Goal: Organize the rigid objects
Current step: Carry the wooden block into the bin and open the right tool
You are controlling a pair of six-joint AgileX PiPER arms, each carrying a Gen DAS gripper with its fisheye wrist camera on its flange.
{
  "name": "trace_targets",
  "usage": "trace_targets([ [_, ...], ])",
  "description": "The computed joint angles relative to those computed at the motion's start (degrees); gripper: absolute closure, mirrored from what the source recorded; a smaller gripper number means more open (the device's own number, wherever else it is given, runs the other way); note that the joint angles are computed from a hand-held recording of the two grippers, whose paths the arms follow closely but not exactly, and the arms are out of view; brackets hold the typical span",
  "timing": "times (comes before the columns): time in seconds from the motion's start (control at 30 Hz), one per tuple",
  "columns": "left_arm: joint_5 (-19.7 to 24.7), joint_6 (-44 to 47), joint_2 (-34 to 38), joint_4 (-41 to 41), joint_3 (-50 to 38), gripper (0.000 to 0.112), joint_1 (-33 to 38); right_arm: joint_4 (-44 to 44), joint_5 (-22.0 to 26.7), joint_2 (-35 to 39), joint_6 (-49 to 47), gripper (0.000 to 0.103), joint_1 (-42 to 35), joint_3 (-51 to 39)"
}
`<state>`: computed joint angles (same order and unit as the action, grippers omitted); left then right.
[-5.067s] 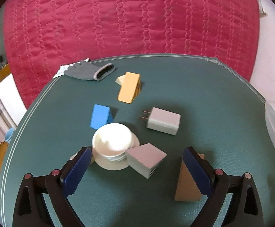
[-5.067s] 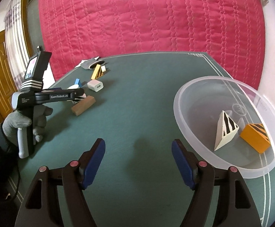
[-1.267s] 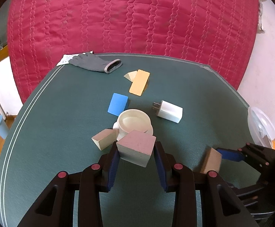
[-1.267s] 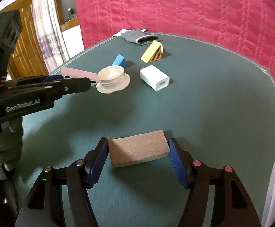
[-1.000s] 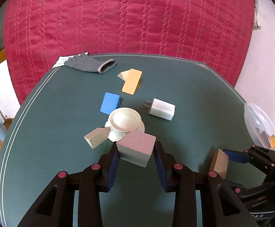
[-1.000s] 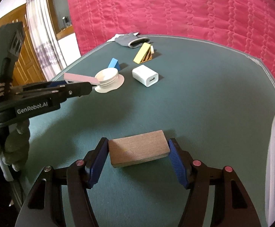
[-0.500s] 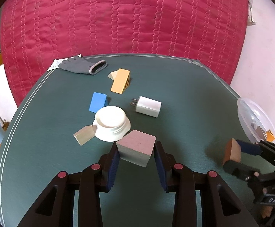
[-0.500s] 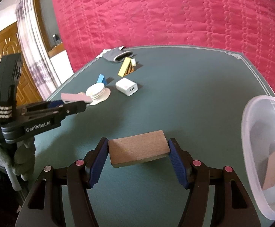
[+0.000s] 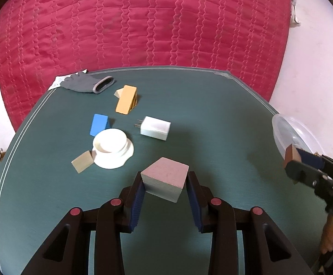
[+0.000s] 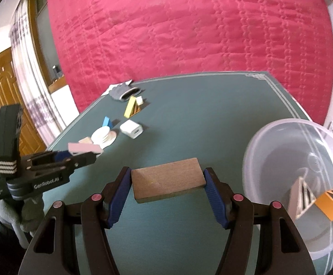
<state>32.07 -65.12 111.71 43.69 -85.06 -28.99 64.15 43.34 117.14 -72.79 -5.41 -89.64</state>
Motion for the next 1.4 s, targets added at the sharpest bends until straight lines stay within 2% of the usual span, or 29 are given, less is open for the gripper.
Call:
trace_targets([
  [0.37, 0.8, 2.0, 1.5, -1.4, -2.8, 0.074, -1.6, 2.2, -0.9, -1.3, 0.6, 0.038, -6.9, 0.8],
  [0.77, 2.3, 5.0, 3.7, -3.5, -6.8, 0.074, -3.4, 2.0, -0.4, 0.4, 4.9, 0.038, -14.6, -1.5],
  [1.1, 3.8, 7.7, 5.6, -5.0, -10.6, 0.074, -4.9, -2.2, 2.3, 4.4, 12.9, 0.037, -16.9, -6.3],
  [1.4, 4.7, 9.6, 7.1, -5.9, -13.9, 0.074, -5.8, -1.1, 2.0, 4.8, 13.1, 0.037, -17.9, -6.2],
])
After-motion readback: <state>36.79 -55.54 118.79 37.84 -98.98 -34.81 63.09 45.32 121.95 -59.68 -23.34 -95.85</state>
